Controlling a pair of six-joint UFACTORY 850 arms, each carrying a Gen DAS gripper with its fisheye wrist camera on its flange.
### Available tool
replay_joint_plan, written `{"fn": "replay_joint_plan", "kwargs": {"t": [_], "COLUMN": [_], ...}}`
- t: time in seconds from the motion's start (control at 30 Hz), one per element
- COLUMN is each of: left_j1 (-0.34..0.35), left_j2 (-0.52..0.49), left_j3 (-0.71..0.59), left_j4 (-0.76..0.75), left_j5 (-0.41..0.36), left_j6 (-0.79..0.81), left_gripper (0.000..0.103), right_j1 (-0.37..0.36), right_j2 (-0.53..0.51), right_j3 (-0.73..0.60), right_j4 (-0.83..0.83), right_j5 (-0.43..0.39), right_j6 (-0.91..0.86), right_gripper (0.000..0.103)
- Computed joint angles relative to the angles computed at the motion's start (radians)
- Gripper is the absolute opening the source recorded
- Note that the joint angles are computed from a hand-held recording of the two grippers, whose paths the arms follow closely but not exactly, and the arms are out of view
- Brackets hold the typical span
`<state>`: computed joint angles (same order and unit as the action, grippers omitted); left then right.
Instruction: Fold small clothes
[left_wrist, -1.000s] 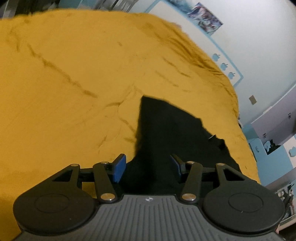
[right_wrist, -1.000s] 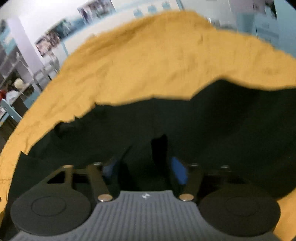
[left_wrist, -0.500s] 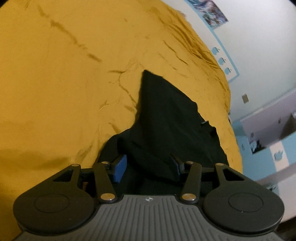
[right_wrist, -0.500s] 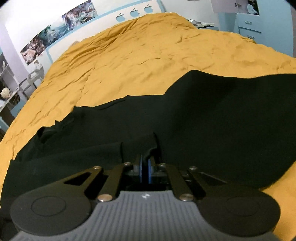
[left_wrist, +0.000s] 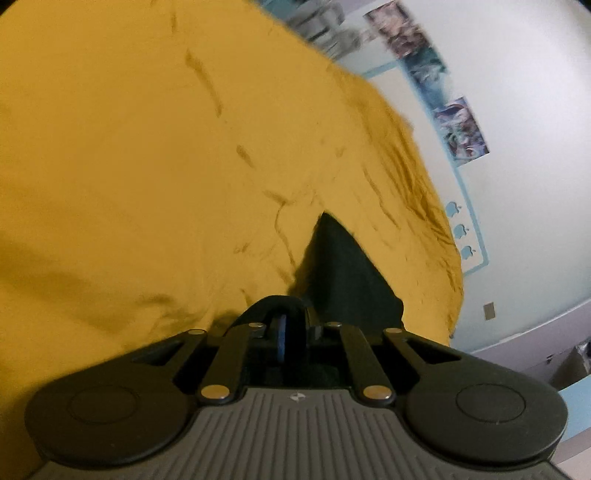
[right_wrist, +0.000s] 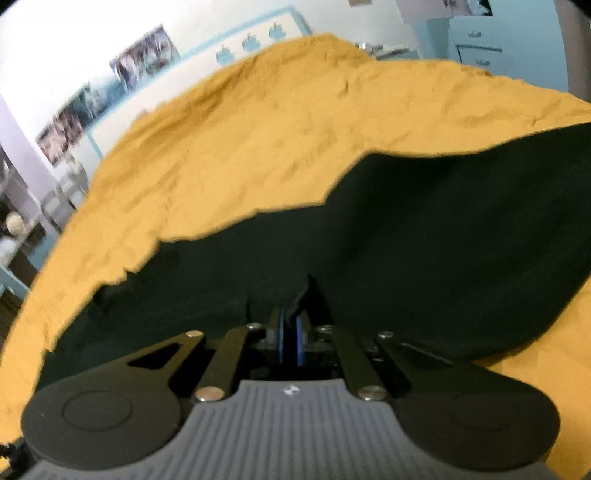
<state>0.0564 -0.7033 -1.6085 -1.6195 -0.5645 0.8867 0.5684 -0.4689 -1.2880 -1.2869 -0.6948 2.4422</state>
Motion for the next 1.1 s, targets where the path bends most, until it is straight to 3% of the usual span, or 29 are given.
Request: {"fn": "replay_joint_plan", "kwargs": {"t": [0.07, 0.13, 0.17, 0.27, 0.4, 0.5, 0.63, 0.73, 0.8, 0.9, 1.0, 1.07, 1.1], "left_j1": [-0.013, -0.022, -0.023, -0.012, 0.0, -0.015, -0.062, -0.097, -0.117, -0.139, -0.174, -0.184, -0.191], "left_j2": [0.006, -0.023, -0.032, -0.037, 0.016, 0.073, 0.068, 0.015, -0.029, -0.076, -0.059, -0.037, -0.023], "left_j3": [0.005, -0.036, -0.048, -0.075, -0.056, -0.017, -0.041, -0.104, -0.158, -0.204, -0.186, -0.174, -0.16], "left_j4": [0.04, 0.193, 0.228, 0.309, 0.387, 0.369, 0.311, 0.368, 0.494, 0.639, 0.731, 0.697, 0.646], "left_j5": [0.054, 0.072, 0.073, 0.034, 0.008, 0.022, 0.002, -0.003, 0.002, -0.003, 0.059, 0.035, 0.02], "left_j6": [-0.017, -0.164, -0.208, -0.288, -0.265, -0.132, 0.022, -0.02, -0.115, -0.186, -0.143, -0.105, -0.062], "left_gripper": [0.01, 0.01, 0.016, 0.02, 0.021, 0.026, 0.041, 0.041, 0.041, 0.041, 0.041, 0.041, 0.041], "right_j1": [0.015, 0.008, 0.004, 0.009, 0.048, 0.086, 0.107, 0.097, 0.08, 0.068, 0.06, 0.07, 0.071], "right_j2": [-0.014, -0.044, -0.055, -0.06, -0.044, -0.007, 0.019, 0.002, -0.025, -0.056, 0.024, 0.101, 0.144], "right_j3": [-0.034, -0.072, -0.079, -0.067, -0.071, -0.033, 0.001, -0.008, -0.038, -0.064, 0.031, 0.111, 0.156], "right_j4": [0.065, 0.191, 0.228, 0.234, 0.202, 0.088, -0.075, -0.139, -0.029, 0.165, 0.095, 0.028, 0.0], "right_j5": [-0.051, -0.07, -0.072, -0.084, -0.183, -0.219, -0.132, 0.0, 0.062, 0.019, 0.076, 0.023, -0.015], "right_j6": [-0.091, -0.224, -0.254, -0.248, -0.278, -0.231, -0.154, -0.133, -0.221, -0.386, -0.253, -0.152, -0.108], "right_gripper": [0.0, 0.0, 0.0, 0.0, 0.027, 0.033, 0.034, 0.034, 0.034, 0.029, 0.036, 0.038, 0.044]}}
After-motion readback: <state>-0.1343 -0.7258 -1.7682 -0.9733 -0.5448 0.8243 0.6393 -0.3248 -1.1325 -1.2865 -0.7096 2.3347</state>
